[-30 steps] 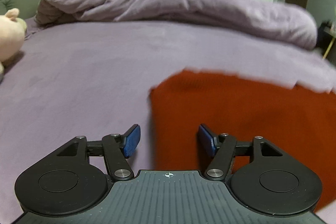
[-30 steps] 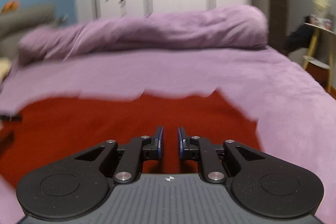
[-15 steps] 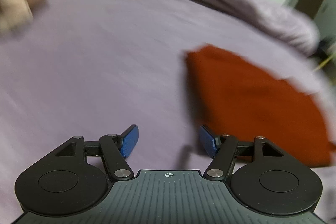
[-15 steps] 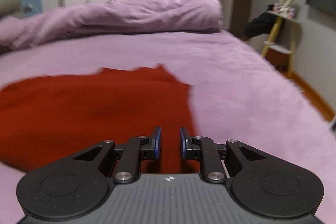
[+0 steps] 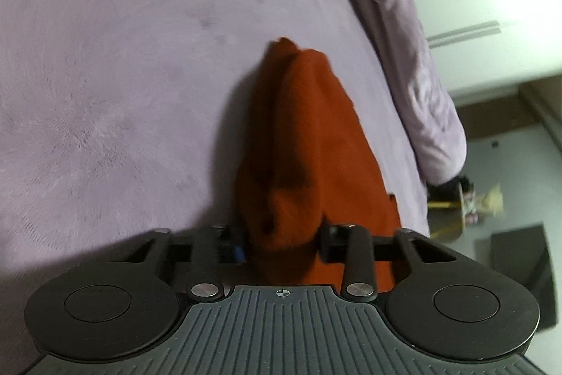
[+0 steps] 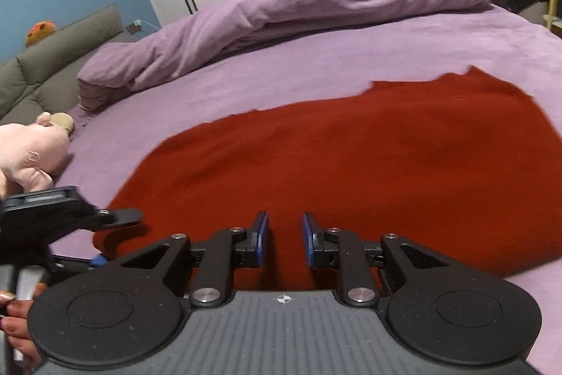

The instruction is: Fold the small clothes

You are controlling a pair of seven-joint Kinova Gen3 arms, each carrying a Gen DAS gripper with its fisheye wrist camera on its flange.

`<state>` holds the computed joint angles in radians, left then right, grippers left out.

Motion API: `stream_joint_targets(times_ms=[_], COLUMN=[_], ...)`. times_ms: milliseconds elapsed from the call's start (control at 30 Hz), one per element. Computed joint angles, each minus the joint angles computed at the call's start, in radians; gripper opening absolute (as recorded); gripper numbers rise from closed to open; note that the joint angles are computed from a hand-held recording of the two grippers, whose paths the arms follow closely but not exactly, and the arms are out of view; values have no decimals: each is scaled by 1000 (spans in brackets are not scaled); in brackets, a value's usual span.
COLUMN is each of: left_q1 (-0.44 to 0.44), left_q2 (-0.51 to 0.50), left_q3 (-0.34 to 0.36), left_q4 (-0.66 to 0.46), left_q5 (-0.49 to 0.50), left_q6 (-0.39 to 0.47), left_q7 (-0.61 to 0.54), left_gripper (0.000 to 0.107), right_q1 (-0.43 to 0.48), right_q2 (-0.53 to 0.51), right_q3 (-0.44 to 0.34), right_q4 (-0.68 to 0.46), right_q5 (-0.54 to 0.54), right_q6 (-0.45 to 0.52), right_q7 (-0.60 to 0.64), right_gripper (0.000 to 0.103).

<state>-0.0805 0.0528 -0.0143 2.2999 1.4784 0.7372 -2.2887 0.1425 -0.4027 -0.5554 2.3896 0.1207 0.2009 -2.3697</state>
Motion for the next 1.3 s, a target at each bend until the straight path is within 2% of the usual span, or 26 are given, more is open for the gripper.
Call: stream_joint_targets(times_ms=[100, 200, 267, 333, 400, 467, 500, 600, 667, 800, 900, 967, 1100, 1200, 1300], left_q1=[-15, -14, 4, -13, -14, -12, -33, -123, -196, -340, -447, -515, -645, -748, -781], left_q2=[31, 35, 24, 21, 19, 17, 17, 9, -7, -51, -103, -150, -247, -338, -420], left_q3=[-11, -13, -29, -14, -16, -11, 17, 155, 248, 433, 572, 665, 850, 983, 1064], left_q4=[22, 22, 32, 37, 35, 32, 31, 7, -7, -42, -71, -100, -158, -214, -292], left_q5=[82, 90, 90, 98, 93, 86, 87, 51, 17, -59, -129, -210, -373, -495, -617], left_q6=[41, 34, 26, 28, 27, 16, 8, -49, -73, -121, -149, -163, -187, -160, -130], left_q7=[-69, -108, -116, -121, -122, -112, -109, -52, -25, 46, 109, 171, 316, 422, 474], left_gripper=[34, 30, 29, 29, 29, 29, 29, 29, 28, 28, 27, 27, 27, 27, 27], right_q1=[45, 85, 157, 221, 223, 169, 137, 73, -18, -163, -119, -99, -116, -79, -72], right_q2=[32, 81, 115, 107, 93, 44, 34, 116, 149, 85, -29, -110, -233, -287, -325], right_q3=[-90, -163, -256, -334, -341, -274, -238, -193, -106, 64, 68, 88, 211, 259, 314], right_q4=[-30, -45, -53, -46, -55, -26, -12, -16, 0, 15, 53, 79, 120, 115, 128], right_q5=[-1, -4, 32, 95, 93, 45, 34, -7, -4, -100, -105, -117, -114, -123, -136], right_q6=[-16, -44, -47, -64, -48, -88, -109, -101, -125, -101, -75, -40, 55, 170, 207], right_q7=[-29, -39, -63, -90, -67, -59, -72, -25, 20, 59, 23, 35, 84, 94, 99], right_gripper=[17, 17, 17, 17, 17, 16, 16, 17, 16, 15, 16, 16, 16, 17, 17])
